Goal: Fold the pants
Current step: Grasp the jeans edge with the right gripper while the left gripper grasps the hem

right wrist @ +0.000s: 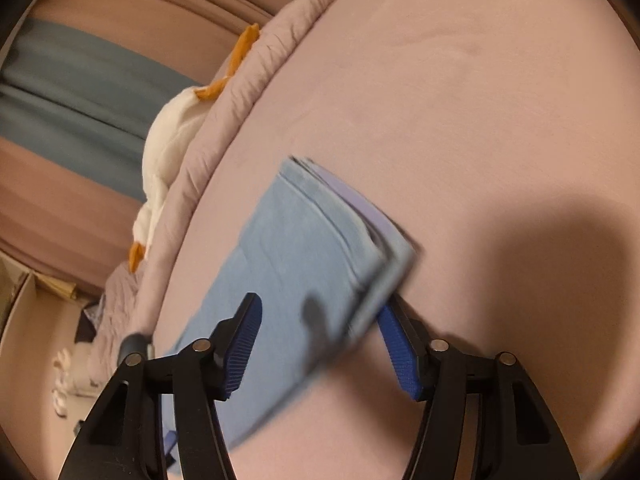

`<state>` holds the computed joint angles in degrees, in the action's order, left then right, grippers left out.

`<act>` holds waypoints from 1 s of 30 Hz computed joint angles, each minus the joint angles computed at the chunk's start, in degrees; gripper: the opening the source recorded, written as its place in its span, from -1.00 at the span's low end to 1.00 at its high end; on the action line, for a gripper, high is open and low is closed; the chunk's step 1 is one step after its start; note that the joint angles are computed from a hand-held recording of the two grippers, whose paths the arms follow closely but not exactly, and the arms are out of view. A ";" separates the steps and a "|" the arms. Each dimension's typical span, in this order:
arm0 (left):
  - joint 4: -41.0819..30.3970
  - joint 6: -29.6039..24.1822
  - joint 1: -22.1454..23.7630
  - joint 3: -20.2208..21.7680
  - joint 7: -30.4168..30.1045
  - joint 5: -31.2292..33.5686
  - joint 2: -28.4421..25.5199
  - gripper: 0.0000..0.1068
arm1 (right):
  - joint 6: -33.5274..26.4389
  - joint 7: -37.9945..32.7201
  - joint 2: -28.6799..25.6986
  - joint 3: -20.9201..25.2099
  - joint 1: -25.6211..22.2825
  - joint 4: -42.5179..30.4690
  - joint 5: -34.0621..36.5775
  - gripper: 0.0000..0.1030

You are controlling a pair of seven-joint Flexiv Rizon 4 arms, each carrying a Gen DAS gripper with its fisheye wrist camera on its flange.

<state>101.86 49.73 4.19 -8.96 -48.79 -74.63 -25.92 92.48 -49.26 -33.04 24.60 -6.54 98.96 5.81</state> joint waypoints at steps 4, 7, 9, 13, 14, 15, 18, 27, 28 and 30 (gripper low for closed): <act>-4.08 -1.68 0.85 -0.73 -7.03 0.39 -4.63 0.49 | 1.02 5.19 0.16 -9.23 7.06 0.54 -0.67 -0.77; -4.77 -0.58 1.14 -1.05 -7.68 2.61 -5.48 0.28 | 1.03 7.14 2.69 -16.10 12.38 2.99 -3.73 -0.78; -5.19 -1.48 1.77 -1.44 -7.67 3.57 -5.51 0.28 | 1.21 7.18 4.70 -23.82 18.92 4.26 -7.46 -0.78; -5.06 -5.49 4.12 -2.47 -9.30 1.04 -5.22 0.38 | 4.13 2.89 8.33 -35.88 30.65 5.24 -21.05 -0.78; -4.50 -6.26 4.79 -3.00 -8.72 -1.93 -4.76 0.41 | 4.26 0.64 8.90 -36.93 32.60 5.00 -23.73 -0.78; -3.78 -6.63 5.19 -3.27 -7.72 -5.22 -4.09 0.43 | 3.72 -1.90 9.52 -38.70 35.59 4.83 -27.00 -0.78; -1.25 -8.08 5.37 -3.17 -3.96 -16.00 -2.01 0.61 | 2.78 -5.94 9.22 -40.99 41.27 4.37 -33.02 -0.78; -1.60 -11.18 5.54 -0.14 -9.91 -15.04 -4.73 -0.01 | 1.38 -5.79 3.87 -52.91 59.05 8.15 -45.02 -0.78; -1.51 -9.48 5.08 0.28 -8.64 -15.05 -4.41 -0.13 | 2.42 -2.33 3.88 -57.57 62.21 9.30 -48.77 -0.78; -2.12 -7.24 4.49 0.56 -6.51 -14.41 -4.36 -0.91 | 2.83 -4.52 3.11 -63.58 67.93 9.89 -45.09 -0.78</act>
<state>99.74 42.50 8.68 -8.40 -55.30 -89.04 -30.28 95.32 -53.77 -29.92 -38.98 61.40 108.85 -39.27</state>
